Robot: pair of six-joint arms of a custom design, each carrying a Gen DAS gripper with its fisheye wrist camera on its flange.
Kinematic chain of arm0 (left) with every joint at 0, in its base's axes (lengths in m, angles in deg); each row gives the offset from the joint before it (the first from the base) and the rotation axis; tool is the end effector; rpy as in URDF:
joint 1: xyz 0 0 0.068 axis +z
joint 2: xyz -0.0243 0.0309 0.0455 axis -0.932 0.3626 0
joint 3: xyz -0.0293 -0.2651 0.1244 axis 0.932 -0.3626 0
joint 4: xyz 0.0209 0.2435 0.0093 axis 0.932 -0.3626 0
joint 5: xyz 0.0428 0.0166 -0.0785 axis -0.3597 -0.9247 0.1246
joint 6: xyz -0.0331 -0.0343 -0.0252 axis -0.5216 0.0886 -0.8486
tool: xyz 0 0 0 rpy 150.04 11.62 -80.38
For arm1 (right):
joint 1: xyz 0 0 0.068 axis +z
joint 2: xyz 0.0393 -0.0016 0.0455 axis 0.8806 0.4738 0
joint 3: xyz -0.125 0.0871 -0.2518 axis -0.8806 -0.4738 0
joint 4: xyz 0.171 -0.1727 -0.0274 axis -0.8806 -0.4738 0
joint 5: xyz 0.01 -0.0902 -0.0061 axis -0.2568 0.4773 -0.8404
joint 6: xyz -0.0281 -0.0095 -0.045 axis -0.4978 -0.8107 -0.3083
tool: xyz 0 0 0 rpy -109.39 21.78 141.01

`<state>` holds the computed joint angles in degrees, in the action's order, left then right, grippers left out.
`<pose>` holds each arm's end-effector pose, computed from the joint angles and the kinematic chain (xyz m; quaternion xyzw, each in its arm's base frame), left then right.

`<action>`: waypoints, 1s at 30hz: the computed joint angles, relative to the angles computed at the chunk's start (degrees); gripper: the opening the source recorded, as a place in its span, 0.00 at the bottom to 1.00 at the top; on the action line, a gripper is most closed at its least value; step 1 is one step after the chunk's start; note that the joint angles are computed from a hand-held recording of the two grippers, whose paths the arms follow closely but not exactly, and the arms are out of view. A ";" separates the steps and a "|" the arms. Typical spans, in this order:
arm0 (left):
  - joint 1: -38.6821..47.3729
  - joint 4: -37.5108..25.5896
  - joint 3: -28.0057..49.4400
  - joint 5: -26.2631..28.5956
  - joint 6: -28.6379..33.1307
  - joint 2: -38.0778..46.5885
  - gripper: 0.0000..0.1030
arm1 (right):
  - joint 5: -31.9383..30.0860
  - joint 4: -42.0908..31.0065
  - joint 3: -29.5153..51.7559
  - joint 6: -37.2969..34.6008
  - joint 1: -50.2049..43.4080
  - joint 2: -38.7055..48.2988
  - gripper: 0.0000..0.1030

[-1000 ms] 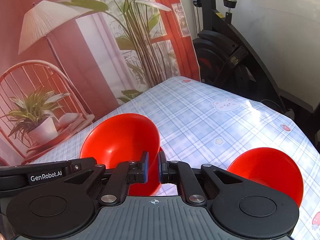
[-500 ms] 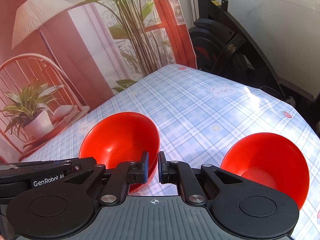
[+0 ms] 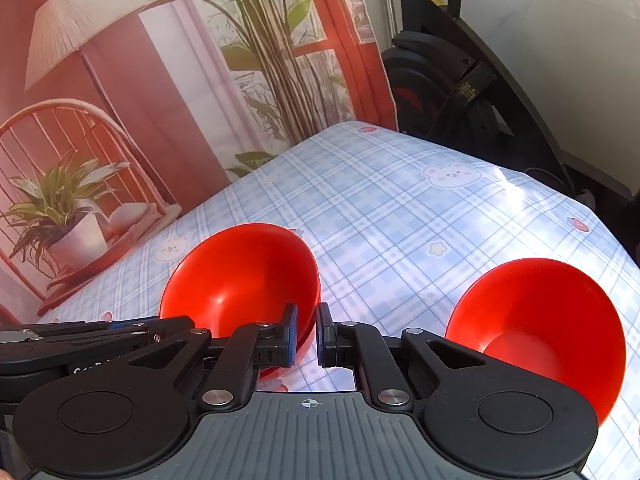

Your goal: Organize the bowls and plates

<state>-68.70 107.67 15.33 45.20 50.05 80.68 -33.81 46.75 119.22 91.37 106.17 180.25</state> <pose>0.2698 -0.0085 0.0899 0.1519 0.9346 -0.0784 0.3118 0.2369 0.2139 0.0690 0.1304 0.9076 0.1530 0.3686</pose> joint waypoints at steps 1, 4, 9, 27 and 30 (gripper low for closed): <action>-0.20 0.15 -0.14 -0.54 0.14 -0.01 0.16 | -0.05 -0.06 0.05 -0.09 0.01 0.00 0.08; -0.53 -0.25 -0.20 -1.41 0.31 -0.13 0.20 | 0.10 -0.35 0.14 -0.19 0.09 -0.07 0.09; 0.46 0.03 -1.51 -0.57 1.12 -2.12 0.26 | 2.21 -0.53 -0.49 -1.50 0.96 -1.39 0.12; -9.72 5.38 -7.21 5.15 -7.48 -9.02 0.29 | 14.31 12.63 -19.72 -7.30 2.29 -10.92 0.16; -13.87 7.66 -7.77 4.46 -9.33 -7.26 0.29 | 15.46 16.00 -23.54 -6.60 1.32 -10.54 0.16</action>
